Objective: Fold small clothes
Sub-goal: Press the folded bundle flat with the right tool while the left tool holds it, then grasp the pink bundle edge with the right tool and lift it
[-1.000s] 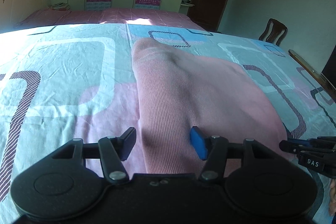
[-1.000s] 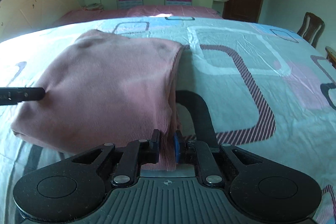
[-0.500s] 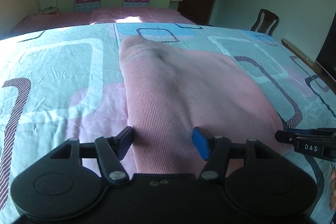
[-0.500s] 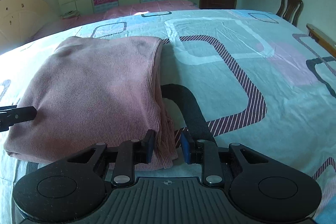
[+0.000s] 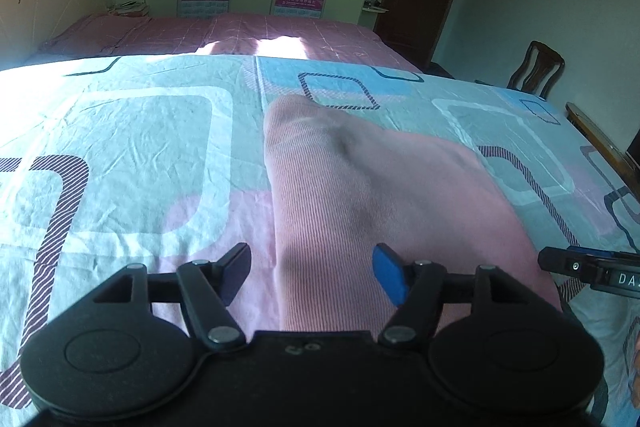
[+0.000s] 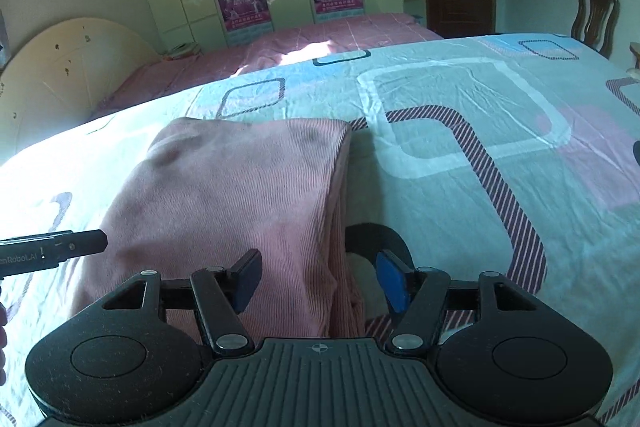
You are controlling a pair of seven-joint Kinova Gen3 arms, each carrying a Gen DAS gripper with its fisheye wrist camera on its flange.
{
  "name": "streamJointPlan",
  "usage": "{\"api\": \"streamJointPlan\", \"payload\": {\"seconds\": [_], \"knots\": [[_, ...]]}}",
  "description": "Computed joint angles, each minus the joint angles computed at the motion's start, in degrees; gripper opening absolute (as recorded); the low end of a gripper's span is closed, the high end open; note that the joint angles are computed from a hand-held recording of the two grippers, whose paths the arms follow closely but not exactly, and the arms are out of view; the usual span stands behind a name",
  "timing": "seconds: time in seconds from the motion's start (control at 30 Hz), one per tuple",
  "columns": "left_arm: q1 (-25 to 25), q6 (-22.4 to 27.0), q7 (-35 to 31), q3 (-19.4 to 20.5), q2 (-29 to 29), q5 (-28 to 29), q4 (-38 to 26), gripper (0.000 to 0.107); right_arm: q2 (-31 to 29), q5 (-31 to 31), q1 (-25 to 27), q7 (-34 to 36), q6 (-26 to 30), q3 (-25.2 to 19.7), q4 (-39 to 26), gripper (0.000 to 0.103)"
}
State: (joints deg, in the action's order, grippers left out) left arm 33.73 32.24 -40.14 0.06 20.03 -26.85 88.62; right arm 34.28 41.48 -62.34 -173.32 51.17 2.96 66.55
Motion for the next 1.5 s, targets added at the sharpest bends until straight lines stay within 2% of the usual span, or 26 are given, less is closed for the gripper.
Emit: {"api": "streamJointPlan", "payload": {"seconds": [0.17,0.2,0.27,0.4,0.43,0.47,0.5,0.7,0.83,0.87,0.9,0.97,1.17,1.3,1.37,1.5], "knots": [[0.8,0.4,1.5,-1.3,2.6,-1.3,-3.1,0.064,2.6,-0.3,1.9,5.6,0.1,0.1,-4.2,0.062],[0.8,1.0,1.5,-1.3,3.5,-1.1,-4.2,0.062,3.4,-1.1,2.6,7.2,-0.1,-0.2,-5.2,0.052],[0.3,1.5,0.6,-1.1,4.7,-0.3,-5.9,0.061,4.4,-3.2,4.1,9.6,-0.7,-0.5,-6.7,0.041],[0.3,3.1,-0.4,-1.5,7.2,1.1,-8.5,0.063,6.5,-5.4,5.1,13.1,0.0,0.3,-9.6,0.04],[0.4,3.0,-0.5,-1.7,7.5,1.2,-8.6,0.065,7.5,-6.4,5.3,15.2,1.4,0.7,-11.0,0.037],[0.6,2.7,-0.6,-1.9,7.8,1.2,-8.5,0.065,8.1,-7.5,5.4,16.4,2.0,1.1,-11.6,0.027],[0.9,2.4,-0.6,-2.3,7.8,1.0,-8.3,0.067,8.1,-8.5,6.5,16.6,1.5,0.4,-11.3,0.026],[0.7,3.2,-1.3,-2.3,7.8,1.9,-9.4,0.071,5.9,-8.1,6.1,15.3,-3.6,2.5,-7.4,0.027],[-0.6,3.9,-3.1,-1.2,8.1,3.8,-11.0,0.075,4.8,-9.8,8.1,17.3,-5.7,1.3,-7.7,0.029],[-1.0,4.1,-3.8,-0.9,8.2,4.3,-11.3,0.076,4.7,-10.4,8.6,18.0,-5.8,1.1,-8.0,0.037],[-1.5,4.2,-4.8,-0.6,8.3,4.8,-11.6,0.077,4.5,-10.6,8.8,18.0,-6.7,1.2,-7.7,0.051],[-2.1,4.2,-6.2,-0.3,8.2,5.7,-11.6,0.078,4.2,-10.7,8.7,17.8,-7.4,1.8,-7.2,0.057],[-5.8,3.4,-12.7,2.4,8.2,11.2,-10.6,0.08,3.8,-16.2,11.7,17.4,-9.9,0.1,-4.4,0.057],[-8.1,0.9,-15.2,3.5,8.3,15.8,-9.1,0.08,2.6,-19.9,14.3,17.1,-16.0,-1.5,-0.1,0.057],[-10.4,-1.0,-17.1,5.3,8.4,19.6,-8.1,0.073,2.5,-21.9,15.4,18.3,-18.5,-2.3,1.0,0.057],[-9.8,-2.5,-17.5,4.1,8.6,21.5,-7.5,0.072,4.0,-24.3,15.8,21.3,-19.6,-2.4,-0.5,0.057]]}}
